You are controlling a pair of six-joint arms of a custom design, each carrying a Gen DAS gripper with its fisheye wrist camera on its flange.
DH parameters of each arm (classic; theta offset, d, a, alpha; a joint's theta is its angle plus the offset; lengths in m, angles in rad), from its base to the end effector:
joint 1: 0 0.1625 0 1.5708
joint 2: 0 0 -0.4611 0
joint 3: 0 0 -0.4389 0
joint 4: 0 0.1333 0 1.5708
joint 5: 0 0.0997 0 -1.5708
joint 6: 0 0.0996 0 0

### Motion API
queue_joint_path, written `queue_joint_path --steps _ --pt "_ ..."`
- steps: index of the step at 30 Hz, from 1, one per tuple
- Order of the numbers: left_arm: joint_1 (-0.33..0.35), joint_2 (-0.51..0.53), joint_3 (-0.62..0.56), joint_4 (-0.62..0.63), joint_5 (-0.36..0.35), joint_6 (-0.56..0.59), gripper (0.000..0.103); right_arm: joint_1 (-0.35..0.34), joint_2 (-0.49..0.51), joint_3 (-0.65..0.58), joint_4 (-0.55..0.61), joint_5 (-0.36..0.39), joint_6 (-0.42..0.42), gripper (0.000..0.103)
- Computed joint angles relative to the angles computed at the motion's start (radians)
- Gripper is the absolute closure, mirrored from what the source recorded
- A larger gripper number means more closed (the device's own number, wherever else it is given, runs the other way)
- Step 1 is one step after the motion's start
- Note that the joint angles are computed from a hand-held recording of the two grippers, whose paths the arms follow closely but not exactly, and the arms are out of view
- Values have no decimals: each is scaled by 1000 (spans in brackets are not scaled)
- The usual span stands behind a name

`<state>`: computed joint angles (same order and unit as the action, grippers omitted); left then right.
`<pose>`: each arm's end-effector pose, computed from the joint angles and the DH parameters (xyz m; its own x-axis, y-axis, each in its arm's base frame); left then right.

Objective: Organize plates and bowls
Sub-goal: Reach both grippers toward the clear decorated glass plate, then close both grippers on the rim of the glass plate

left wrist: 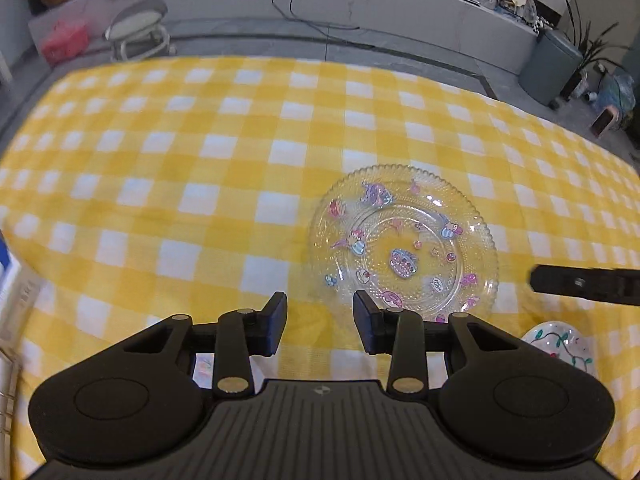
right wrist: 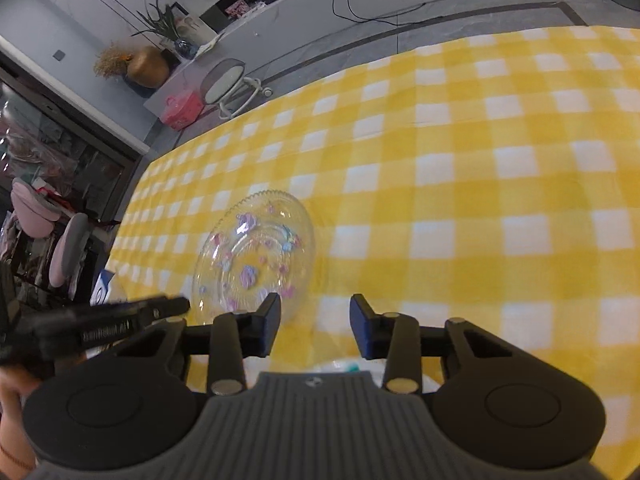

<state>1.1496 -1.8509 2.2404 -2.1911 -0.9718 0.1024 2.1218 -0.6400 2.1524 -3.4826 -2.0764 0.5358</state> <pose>0.0116 -0.4374 0.3817 -0.7615 0.3096 -0.5694 0.4784 0.8613 -0.1715 0.3453 -0.3995 -0.0418 -0.9720 0.1449 0.1852 0.0161 0.8269 -0.5622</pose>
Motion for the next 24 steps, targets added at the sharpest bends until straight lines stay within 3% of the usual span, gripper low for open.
queue_joint_path --steps 2,6,12,19,21,22,24 --pt "36 17 -12 -16 -36 9 61 -21 16 -14 -7 20 1 68" --pt "120 46 -49 -32 -179 -10 59 -74 36 -17 -49 99 17 69" --pt "189 66 -60 -99 -314 14 59 -136 69 -7 -165 225 -2 74" --pt "196 82 -64 -116 -341 21 60 -173 84 0 -208 286 38 89" --pt "189 76 -51 -139 -322 6 68 -169 86 -1 -202 266 29 100" --pt "179 68 -36 -158 -294 -4 80 -169 90 2 -217 265 21 99" --pt "174 55 -16 -189 -274 14 87 -159 106 7 -264 247 -34 99"
